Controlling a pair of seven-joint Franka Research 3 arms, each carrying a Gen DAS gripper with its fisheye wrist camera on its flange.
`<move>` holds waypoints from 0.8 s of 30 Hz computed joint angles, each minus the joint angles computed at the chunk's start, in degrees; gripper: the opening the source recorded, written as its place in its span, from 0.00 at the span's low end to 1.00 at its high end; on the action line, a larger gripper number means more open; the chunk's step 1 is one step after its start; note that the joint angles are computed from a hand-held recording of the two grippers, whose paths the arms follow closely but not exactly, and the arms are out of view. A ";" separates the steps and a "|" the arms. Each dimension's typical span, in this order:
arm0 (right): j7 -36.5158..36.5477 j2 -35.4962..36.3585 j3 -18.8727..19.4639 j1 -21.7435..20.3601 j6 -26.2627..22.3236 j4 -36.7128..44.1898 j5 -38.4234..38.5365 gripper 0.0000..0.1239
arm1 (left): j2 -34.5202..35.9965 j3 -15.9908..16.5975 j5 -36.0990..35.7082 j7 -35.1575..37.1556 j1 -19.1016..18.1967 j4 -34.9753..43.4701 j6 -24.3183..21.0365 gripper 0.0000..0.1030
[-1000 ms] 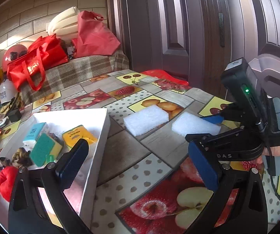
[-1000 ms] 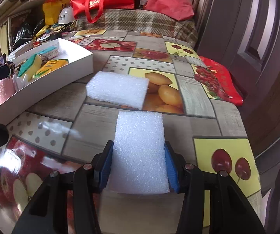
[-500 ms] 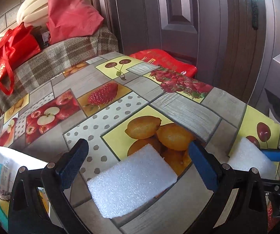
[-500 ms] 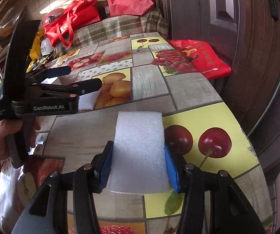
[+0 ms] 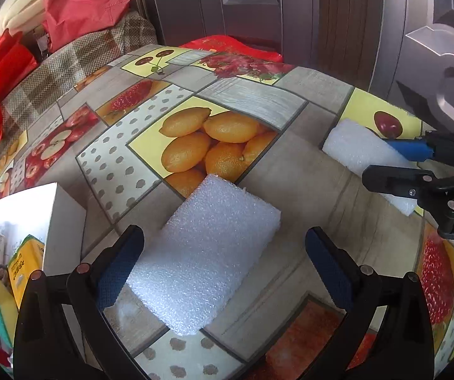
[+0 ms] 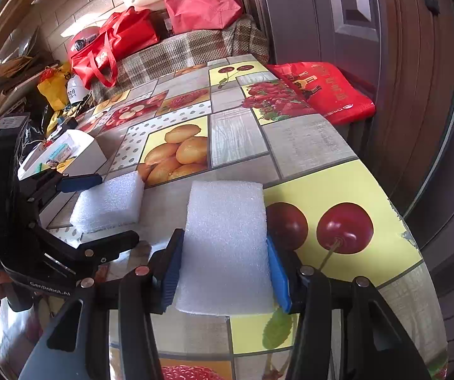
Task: Organize soft objects
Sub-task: 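Grasp a white foam block with the right tool while the left tool grasps the other, then carry both white foam blocks over the white box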
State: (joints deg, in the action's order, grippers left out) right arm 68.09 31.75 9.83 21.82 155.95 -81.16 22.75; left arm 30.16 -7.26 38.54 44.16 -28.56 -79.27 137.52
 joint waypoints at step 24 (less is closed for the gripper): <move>-12.81 -6.33 7.24 -2.82 25.11 -13.50 7.40 0.40 | -16.44 3.26 36.35 -38.85 -5.97 -21.39 8.14 0.61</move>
